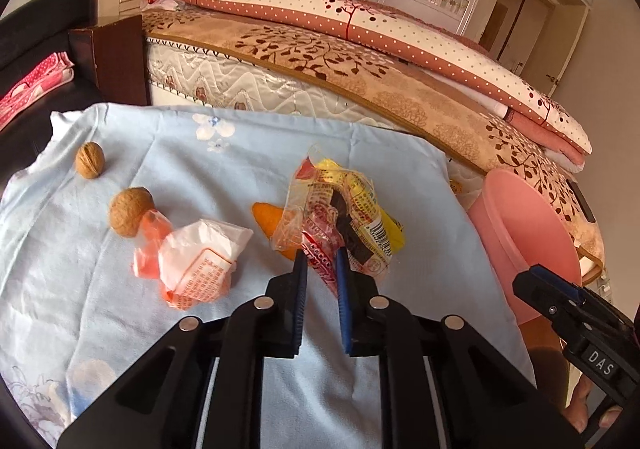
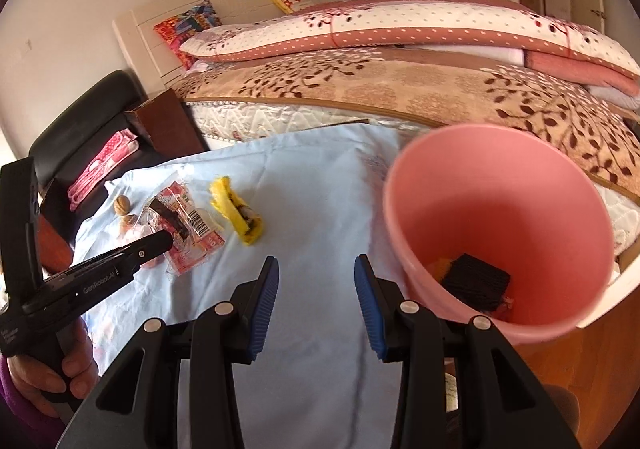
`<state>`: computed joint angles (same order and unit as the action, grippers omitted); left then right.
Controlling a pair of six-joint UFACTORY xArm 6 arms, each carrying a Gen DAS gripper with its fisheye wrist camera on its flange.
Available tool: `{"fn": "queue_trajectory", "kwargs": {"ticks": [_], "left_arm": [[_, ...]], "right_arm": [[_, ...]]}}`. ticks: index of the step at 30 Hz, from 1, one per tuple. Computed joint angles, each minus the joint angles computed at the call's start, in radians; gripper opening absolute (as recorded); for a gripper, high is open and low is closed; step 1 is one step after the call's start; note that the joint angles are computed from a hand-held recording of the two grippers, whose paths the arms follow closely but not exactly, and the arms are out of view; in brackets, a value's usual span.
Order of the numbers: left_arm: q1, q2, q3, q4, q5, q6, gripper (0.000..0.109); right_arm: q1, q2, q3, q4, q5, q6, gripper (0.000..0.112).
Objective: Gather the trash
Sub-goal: 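Grasp the yellow plastic bag with the right tool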
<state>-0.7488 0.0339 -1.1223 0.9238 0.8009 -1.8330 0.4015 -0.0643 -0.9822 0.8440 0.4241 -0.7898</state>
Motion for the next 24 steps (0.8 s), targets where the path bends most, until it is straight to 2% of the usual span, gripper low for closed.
{"fn": "queue_trajectory", "kwargs": {"ticks": [4,6,7,13,24], "left_arm": [[-0.030,-0.047,0.021,0.035,0.085,-0.016,0.014],[-0.038,-0.069,0.039,0.043,0.102,-0.024,0.014],[-0.040,-0.079,0.049,0.046,0.104,-0.031,0.014],[-0.038,-0.133,0.108,0.058,0.081,-0.078,0.014],[-0.041,-0.179,0.154,0.079,0.069,-0.107,0.014]], "right_arm": [[0.029,0.048,-0.068,0.035,0.057,-0.030,0.039],[0.051,0.079,-0.101,0.035,0.065,-0.035,0.045],[0.063,0.092,-0.112,0.031,0.060,-0.035,0.048],[0.122,0.201,-0.210,-0.069,0.032,0.008,0.050],[0.141,0.337,-0.337,-0.181,0.046,0.106,0.050]]}}
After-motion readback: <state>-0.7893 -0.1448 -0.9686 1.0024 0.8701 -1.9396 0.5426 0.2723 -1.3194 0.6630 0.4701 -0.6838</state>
